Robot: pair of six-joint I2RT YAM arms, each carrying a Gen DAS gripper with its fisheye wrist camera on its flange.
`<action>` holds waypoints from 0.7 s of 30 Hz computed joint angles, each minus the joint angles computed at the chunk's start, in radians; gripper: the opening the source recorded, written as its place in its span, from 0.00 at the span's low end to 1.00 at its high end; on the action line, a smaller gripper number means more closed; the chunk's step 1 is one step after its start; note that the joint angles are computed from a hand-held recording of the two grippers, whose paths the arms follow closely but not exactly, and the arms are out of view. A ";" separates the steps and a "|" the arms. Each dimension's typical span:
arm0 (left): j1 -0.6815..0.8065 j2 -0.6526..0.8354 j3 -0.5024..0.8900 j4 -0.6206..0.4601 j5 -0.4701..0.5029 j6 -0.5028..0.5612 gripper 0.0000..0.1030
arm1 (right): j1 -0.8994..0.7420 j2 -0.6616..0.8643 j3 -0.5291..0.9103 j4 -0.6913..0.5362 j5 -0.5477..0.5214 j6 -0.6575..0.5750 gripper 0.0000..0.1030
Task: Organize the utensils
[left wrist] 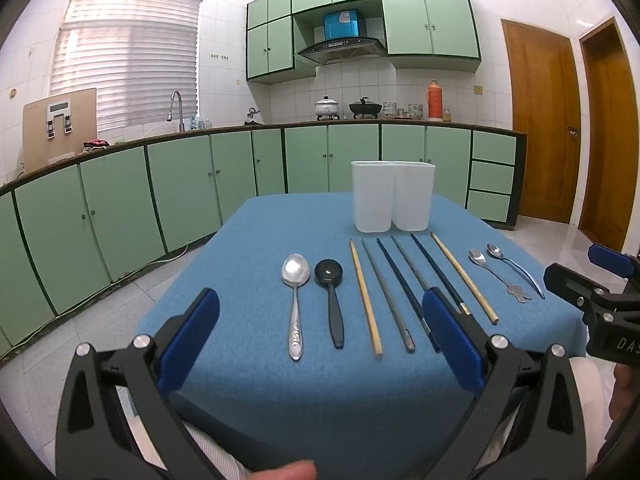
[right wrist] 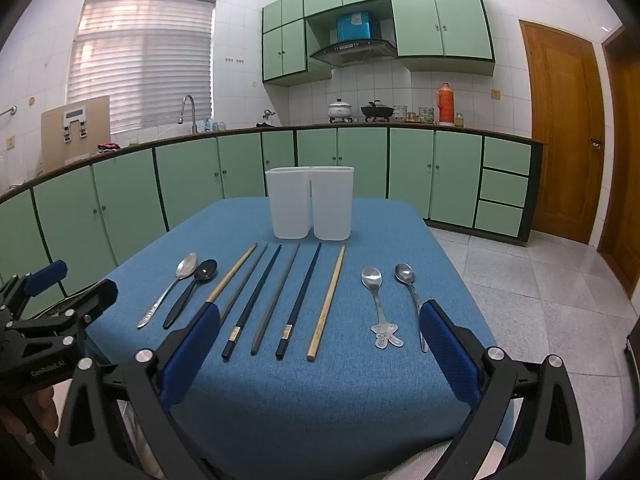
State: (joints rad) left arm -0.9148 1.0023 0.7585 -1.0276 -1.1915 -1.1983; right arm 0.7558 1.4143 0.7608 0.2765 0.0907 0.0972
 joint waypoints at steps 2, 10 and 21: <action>-0.001 -0.004 -0.001 -0.001 -0.001 0.001 0.95 | 0.000 0.000 -0.001 0.001 -0.001 0.000 0.94; 0.000 0.011 0.003 -0.001 0.004 -0.001 0.95 | -0.001 0.001 -0.001 0.003 -0.002 -0.001 0.94; 0.003 0.015 0.004 0.005 0.005 0.003 0.95 | -0.001 0.001 -0.001 0.003 -0.001 0.000 0.94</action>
